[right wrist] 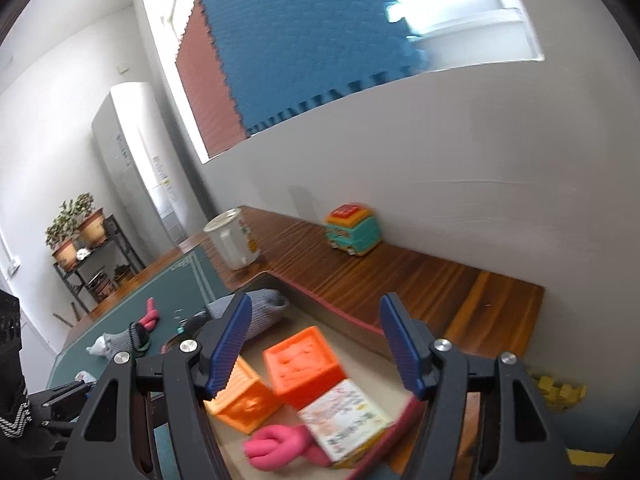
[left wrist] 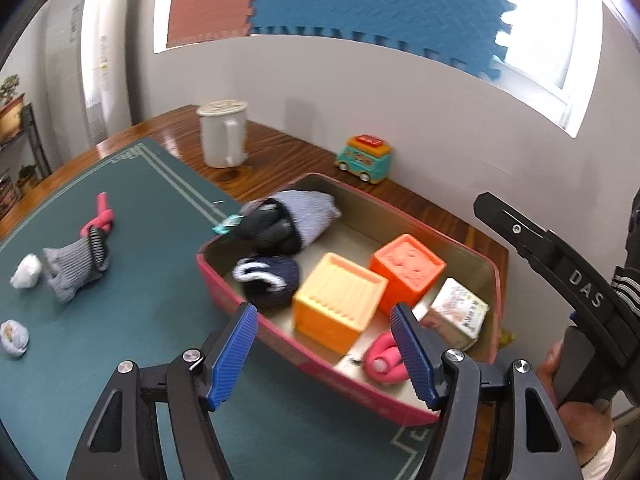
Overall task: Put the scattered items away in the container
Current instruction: 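Carry the grey sock and pink knot to the red tin and release both, then withdraw both open tools from the tin toward the table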
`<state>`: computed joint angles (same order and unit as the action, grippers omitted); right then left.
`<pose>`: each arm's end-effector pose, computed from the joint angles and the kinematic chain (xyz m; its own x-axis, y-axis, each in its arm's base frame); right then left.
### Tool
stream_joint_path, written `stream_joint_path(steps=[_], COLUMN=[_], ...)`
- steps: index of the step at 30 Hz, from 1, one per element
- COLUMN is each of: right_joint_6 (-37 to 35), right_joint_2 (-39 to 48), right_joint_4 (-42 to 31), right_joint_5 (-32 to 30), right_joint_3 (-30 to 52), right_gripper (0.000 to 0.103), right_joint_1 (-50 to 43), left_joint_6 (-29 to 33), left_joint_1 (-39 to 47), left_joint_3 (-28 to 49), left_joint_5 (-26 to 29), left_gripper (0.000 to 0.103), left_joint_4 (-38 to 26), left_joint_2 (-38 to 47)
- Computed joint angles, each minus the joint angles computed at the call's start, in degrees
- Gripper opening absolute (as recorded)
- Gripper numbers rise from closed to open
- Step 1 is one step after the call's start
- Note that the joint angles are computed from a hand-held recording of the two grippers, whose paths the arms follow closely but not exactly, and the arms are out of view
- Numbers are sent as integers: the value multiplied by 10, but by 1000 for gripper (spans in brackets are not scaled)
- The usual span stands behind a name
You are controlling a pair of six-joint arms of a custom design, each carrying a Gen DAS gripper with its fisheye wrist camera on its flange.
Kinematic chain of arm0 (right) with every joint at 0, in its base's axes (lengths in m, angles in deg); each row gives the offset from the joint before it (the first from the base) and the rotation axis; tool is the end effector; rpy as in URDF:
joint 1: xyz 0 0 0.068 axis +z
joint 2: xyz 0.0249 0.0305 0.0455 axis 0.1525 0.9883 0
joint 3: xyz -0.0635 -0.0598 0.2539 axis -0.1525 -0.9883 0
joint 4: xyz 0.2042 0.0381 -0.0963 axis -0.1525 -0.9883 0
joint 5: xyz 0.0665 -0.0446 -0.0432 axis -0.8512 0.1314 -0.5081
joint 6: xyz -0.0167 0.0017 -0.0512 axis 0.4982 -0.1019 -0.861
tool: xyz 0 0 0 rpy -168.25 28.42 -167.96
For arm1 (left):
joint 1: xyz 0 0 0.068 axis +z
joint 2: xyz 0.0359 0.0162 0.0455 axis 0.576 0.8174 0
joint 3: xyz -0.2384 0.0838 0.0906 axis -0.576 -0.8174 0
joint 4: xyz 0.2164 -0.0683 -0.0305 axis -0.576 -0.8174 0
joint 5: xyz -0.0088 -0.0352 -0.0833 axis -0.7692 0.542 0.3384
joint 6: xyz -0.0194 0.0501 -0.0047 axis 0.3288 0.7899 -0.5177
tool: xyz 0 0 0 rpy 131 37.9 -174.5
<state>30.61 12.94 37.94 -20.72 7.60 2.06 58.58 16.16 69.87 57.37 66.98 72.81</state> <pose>0.3061 -0.0241 0.2103 -0.4775 0.2602 -0.8392 -0.0819 0.9378 0.3373 0.3077 -0.1064 0.2525 -0.7271 0.0558 -0.6843 0.2040 0.9692 -0.1377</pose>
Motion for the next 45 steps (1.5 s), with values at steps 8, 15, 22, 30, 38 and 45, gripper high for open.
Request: stream_joint_path(steps=[8, 15, 22, 30, 38, 45], right_joint_6=[-3, -5, -10, -11, -4, -10], right_joint_2=[-11, 11, 86, 190, 243, 261], right_joint_4=[-14, -25, -45, -72, -93, -116], right_joint_5=[35, 74, 92, 106, 96, 94], right_joint_3=[8, 37, 90, 164, 200, 220], right_gripper=[75, 79, 79, 79, 79, 79], right_joint_1=[100, 209, 307, 366, 368, 370], left_joint_6=[8, 28, 68, 83, 93, 72], left_joint_1=[96, 237, 397, 502, 503, 492], left_joint_3=[-57, -87, -87, -52, 36, 105], left_joint_5=[8, 40, 76, 15, 16, 11], left_gripper=[71, 78, 79, 79, 79, 79], left_joint_4=[10, 22, 32, 93, 82, 60], left_joint_2=[-54, -72, -44, 75, 168, 234])
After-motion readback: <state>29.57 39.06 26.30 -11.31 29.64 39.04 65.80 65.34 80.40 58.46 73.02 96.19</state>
